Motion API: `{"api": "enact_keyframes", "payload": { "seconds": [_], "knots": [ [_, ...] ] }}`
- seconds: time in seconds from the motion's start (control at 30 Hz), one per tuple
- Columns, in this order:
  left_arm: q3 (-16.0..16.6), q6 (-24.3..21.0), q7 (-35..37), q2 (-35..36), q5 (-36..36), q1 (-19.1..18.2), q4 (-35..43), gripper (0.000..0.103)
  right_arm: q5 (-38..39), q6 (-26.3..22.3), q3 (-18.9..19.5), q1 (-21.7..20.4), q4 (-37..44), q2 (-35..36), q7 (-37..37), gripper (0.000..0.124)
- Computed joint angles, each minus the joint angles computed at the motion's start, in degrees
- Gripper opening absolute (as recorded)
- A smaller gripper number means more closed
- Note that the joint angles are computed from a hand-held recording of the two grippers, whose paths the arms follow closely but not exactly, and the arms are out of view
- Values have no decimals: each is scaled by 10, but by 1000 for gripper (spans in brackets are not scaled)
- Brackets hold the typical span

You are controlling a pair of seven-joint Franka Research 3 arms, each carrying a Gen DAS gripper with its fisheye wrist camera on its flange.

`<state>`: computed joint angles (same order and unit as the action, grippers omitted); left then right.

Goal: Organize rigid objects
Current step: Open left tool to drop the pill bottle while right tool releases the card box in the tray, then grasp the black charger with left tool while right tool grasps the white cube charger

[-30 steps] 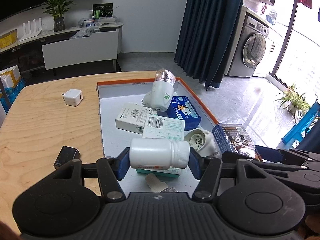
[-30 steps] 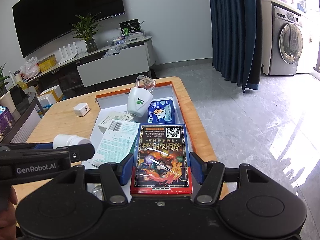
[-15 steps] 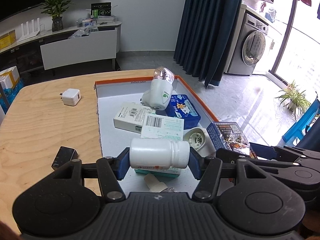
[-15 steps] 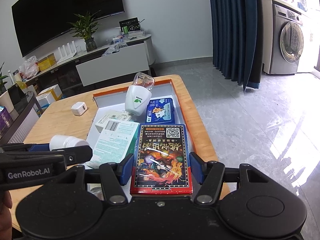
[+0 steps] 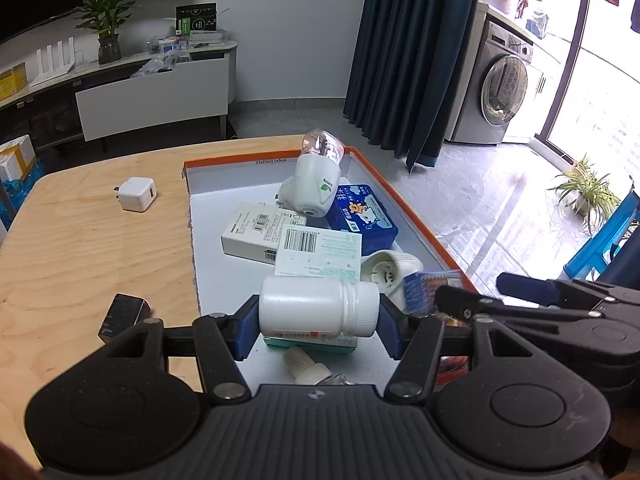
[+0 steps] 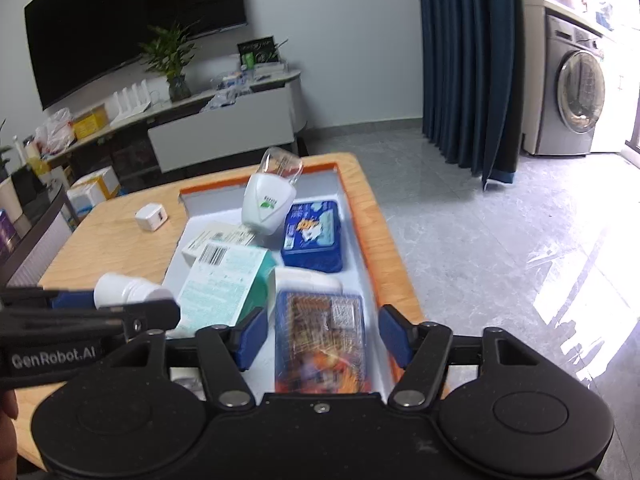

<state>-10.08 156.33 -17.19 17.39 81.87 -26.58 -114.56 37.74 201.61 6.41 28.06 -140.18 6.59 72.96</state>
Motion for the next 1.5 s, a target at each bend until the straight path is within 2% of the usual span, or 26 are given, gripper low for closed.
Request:
{"api": "enact_keyframes", "payload": {
  "seconds": [0.33,0.43,0.53,0.63,0.83,1.0,1.13,1.33,1.5],
  "knots": [
    [3,44,59,34,-19,-3,30,60,33,36,4,-6,-10,-14,9,79],
    [11,44,60,37,-10,-15,33,69,34,41,7,-5,-12,-18,4,79],
    [16,45,39,30,9,-19,26,71,31,45,11,-5,-12,-20,1,80],
    [18,37,-2,12,33,-16,9,76,29,45,14,-4,-9,-21,0,80],
    [2,-13,-80,-45,68,7,-57,83,9,34,21,4,-1,-18,-2,81],
    [-16,-52,-107,-95,53,35,-128,87,-34,18,28,9,8,-10,17,81],
    [-22,-63,-121,-115,29,59,-163,87,-44,7,28,22,22,2,11,82],
    [-21,-75,-136,-98,65,79,-158,86,-66,-2,25,31,31,9,14,82],
    [-7,-46,-121,-50,87,93,-123,77,-35,-11,11,51,42,15,-14,82]
  ]
}}
